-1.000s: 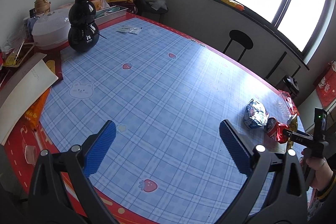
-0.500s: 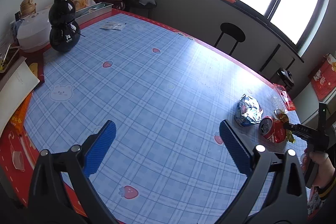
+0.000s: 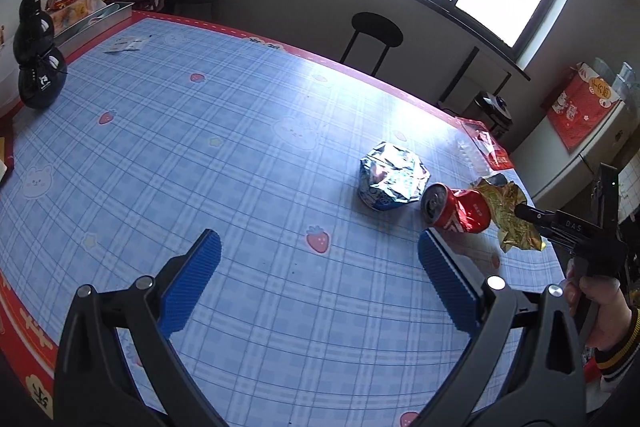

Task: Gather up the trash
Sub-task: 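Grasp the crushed red can with the left tool while the right tool holds the foil bag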

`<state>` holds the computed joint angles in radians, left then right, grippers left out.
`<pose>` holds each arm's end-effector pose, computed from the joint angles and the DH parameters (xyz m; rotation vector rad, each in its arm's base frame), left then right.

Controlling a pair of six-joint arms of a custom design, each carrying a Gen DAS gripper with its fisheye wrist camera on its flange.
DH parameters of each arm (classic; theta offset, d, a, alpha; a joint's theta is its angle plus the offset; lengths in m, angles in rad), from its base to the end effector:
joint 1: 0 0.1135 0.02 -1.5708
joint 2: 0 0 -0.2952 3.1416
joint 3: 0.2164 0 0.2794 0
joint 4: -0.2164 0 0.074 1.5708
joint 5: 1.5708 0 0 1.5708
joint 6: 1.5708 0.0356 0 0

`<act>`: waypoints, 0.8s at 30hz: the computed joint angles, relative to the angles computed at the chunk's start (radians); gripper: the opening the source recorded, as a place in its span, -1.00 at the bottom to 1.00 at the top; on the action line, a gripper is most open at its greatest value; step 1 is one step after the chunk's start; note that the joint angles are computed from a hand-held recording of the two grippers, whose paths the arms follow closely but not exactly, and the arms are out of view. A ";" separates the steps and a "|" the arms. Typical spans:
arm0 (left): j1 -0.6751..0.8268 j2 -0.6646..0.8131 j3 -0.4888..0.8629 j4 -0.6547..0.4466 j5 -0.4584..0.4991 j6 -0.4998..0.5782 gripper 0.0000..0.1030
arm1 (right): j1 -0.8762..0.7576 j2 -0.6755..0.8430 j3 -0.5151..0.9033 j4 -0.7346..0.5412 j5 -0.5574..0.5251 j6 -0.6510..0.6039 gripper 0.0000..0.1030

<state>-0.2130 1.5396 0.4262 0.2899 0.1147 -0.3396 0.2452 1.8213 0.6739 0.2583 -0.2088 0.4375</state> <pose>0.2527 -0.0588 0.1100 -0.0989 2.4225 -0.3931 0.3169 0.0869 0.0908 0.1483 2.5101 0.5464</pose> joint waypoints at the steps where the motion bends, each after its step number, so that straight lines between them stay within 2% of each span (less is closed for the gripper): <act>1: -0.017 0.021 0.007 0.016 0.018 -0.009 0.88 | -0.008 -0.022 -0.022 0.009 -0.004 0.002 -0.16; 6: -0.118 0.156 0.091 0.080 0.100 -0.059 0.84 | -0.058 -0.157 -0.135 0.012 0.006 -0.009 -0.16; 8: -0.167 0.232 0.152 0.099 0.115 -0.068 0.71 | -0.084 -0.214 -0.177 -0.003 0.005 -0.028 -0.16; 10: -0.212 0.321 0.235 0.092 0.126 -0.084 0.49 | -0.113 -0.272 -0.217 -0.025 0.006 -0.052 -0.16; 16: -0.285 0.546 0.473 0.051 0.093 -0.138 0.34 | -0.227 -0.418 -0.318 -0.100 -0.023 -0.116 -0.16; 21: -0.318 0.655 0.624 -0.031 0.046 -0.161 0.29 | -0.342 -0.538 -0.377 -0.180 -0.056 -0.165 -0.16; 24: -0.332 0.703 0.698 -0.085 0.010 -0.172 0.17 | -0.401 -0.615 -0.396 -0.244 -0.067 -0.212 -0.16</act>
<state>-0.5448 2.2430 1.1241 0.2047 0.1251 -0.5114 -0.1559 1.2066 0.2779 0.0142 -0.2756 0.2256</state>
